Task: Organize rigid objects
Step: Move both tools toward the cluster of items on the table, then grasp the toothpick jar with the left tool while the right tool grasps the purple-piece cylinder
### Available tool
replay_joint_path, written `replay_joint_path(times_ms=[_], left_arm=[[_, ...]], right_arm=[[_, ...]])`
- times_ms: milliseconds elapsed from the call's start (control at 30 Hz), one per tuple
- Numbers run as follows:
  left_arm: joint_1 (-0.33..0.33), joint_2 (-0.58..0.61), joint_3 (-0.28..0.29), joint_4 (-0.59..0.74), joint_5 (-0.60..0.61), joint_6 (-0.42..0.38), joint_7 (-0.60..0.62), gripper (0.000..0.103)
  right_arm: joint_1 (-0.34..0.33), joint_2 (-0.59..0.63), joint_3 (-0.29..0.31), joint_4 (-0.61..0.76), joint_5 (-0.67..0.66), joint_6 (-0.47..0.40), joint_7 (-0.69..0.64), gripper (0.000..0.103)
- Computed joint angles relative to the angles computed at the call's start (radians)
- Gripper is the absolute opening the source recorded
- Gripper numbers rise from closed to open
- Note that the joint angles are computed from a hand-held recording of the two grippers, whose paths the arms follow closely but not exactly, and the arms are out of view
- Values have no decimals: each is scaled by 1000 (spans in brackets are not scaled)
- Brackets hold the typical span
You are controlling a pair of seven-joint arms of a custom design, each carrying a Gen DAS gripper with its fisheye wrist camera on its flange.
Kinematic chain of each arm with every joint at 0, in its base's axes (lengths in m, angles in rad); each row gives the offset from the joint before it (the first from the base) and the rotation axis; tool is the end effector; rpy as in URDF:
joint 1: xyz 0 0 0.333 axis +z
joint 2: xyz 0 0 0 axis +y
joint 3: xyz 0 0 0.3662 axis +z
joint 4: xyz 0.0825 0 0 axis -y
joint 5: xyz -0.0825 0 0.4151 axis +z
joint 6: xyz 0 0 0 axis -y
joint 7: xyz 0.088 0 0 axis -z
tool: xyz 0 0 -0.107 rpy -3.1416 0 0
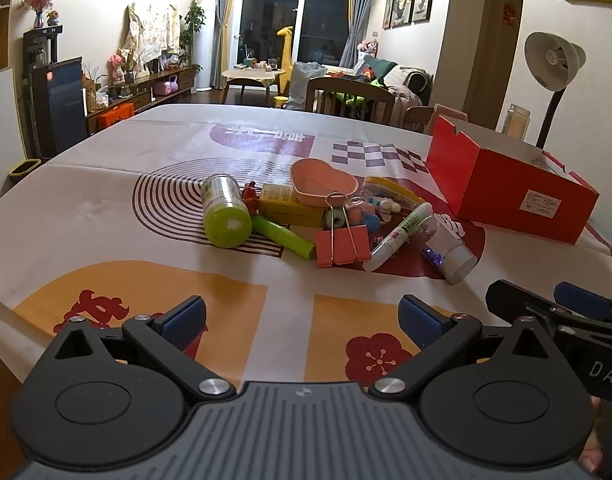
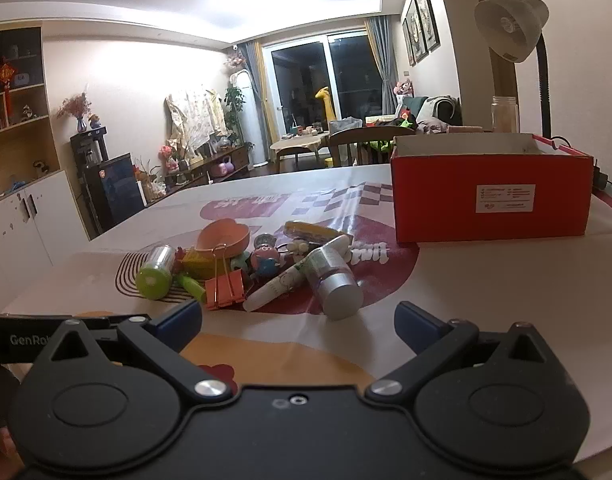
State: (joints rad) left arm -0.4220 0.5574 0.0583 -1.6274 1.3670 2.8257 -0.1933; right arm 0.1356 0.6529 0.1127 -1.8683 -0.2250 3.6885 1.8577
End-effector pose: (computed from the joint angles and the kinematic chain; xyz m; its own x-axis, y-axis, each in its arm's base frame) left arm 0.6913 -0.3241 0.3614 0.1146 -0.9878 0.1058 -0.5784 -0.1529 -0.8013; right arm 0.7017 0.1914 0.3252 0.2850 -0.9376 -0.1994 -0.4327 0.0598 -0.8996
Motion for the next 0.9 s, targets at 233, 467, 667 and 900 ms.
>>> replay_joint_path(times_ms=[233, 467, 667, 900], left_arm=[[4, 12, -8, 10, -42, -17, 53, 103], [-2, 33, 23, 37, -104, -23, 114, 103], [25, 60, 36, 99, -176, -68, 227, 103], [74, 179, 11, 281, -387, -162, 546, 103]], right_arm=[[-10, 5, 10, 18, -24, -23, -1, 102], [-109, 20, 97, 83, -113, -145, 46, 101], [-232, 63, 232, 182, -188, -288, 23, 99], [-305, 140, 359, 310, -180, -471, -121, 94]])
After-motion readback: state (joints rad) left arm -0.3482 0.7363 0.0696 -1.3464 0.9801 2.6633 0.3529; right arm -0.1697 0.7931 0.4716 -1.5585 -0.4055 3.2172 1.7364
